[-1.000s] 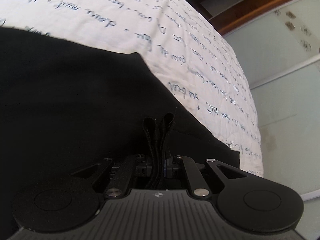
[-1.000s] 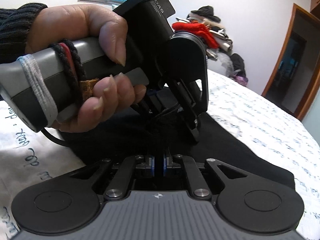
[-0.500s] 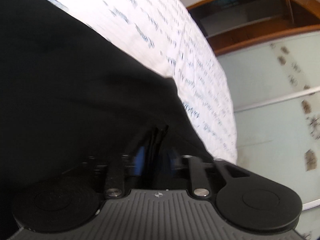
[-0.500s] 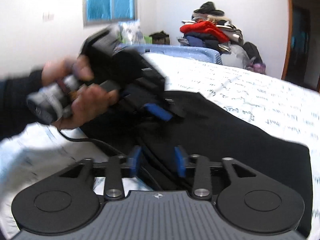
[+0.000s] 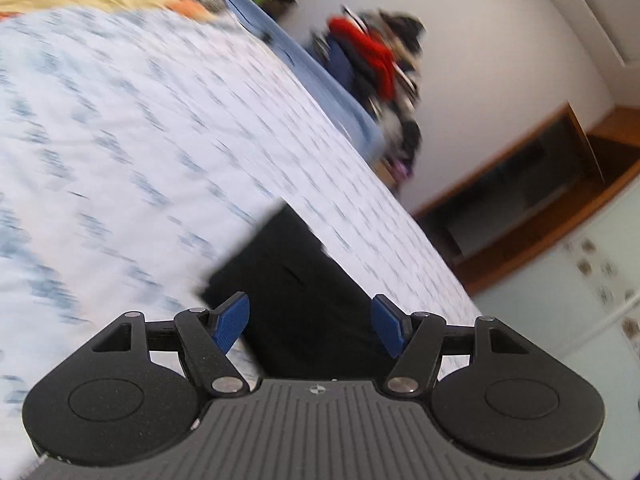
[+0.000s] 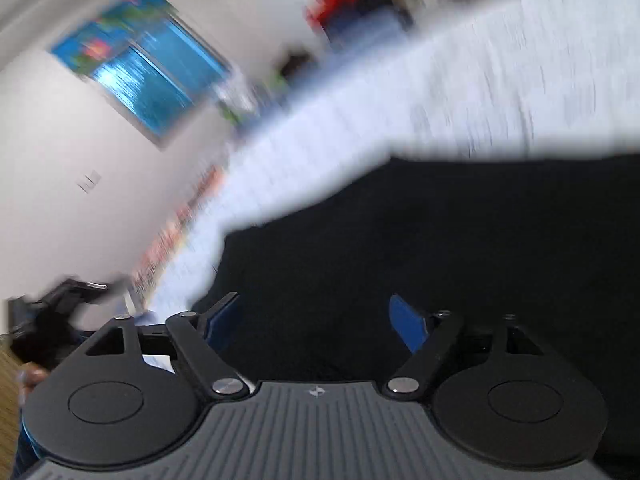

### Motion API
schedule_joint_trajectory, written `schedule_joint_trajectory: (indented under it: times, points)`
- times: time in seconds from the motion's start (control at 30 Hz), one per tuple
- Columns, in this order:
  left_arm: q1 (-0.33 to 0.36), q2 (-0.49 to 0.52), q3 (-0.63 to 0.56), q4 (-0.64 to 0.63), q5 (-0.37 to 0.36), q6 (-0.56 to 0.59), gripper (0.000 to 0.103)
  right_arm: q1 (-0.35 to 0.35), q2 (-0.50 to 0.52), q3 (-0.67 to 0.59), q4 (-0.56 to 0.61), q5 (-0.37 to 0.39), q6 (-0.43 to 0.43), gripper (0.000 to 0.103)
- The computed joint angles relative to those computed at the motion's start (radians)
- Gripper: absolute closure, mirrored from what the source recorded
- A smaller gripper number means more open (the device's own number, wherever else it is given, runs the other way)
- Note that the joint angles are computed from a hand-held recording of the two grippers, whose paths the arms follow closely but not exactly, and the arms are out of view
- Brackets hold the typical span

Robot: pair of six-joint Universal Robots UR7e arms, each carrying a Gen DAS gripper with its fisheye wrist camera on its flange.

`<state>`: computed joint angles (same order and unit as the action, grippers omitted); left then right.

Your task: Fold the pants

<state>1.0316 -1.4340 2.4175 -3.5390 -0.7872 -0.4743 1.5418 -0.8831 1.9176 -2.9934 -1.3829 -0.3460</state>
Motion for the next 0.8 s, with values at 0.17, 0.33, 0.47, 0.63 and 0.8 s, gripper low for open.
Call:
schedule_joint_trajectory:
  times: [0.17,0.33,0.47,0.63,0.8]
  points:
    - [0.014,-0.054,0.037,-0.089,0.007,0.024,0.031,0.010,0.001,0.046,-0.102,-0.036,-0.108,0.021]
    - [0.116,0.006,0.023,-0.171,-0.109,0.009,0.031,0.112,0.045,0.115,-0.360,-0.097,-0.337,0.020]
    - [0.188,0.089,0.010,-0.256,-0.208,0.014,0.031,0.210,0.133,0.120,-0.486,-0.158,-0.697,0.020]
    - [0.237,0.145,0.013,-0.307,-0.235,0.022,0.031,0.276,0.277,0.087,-0.587,-0.236,-1.020,0.021]
    - [0.223,0.180,0.041,-0.396,-0.210,0.158,0.033,0.309,0.352,0.001,-0.530,-0.274,-1.043,0.021]
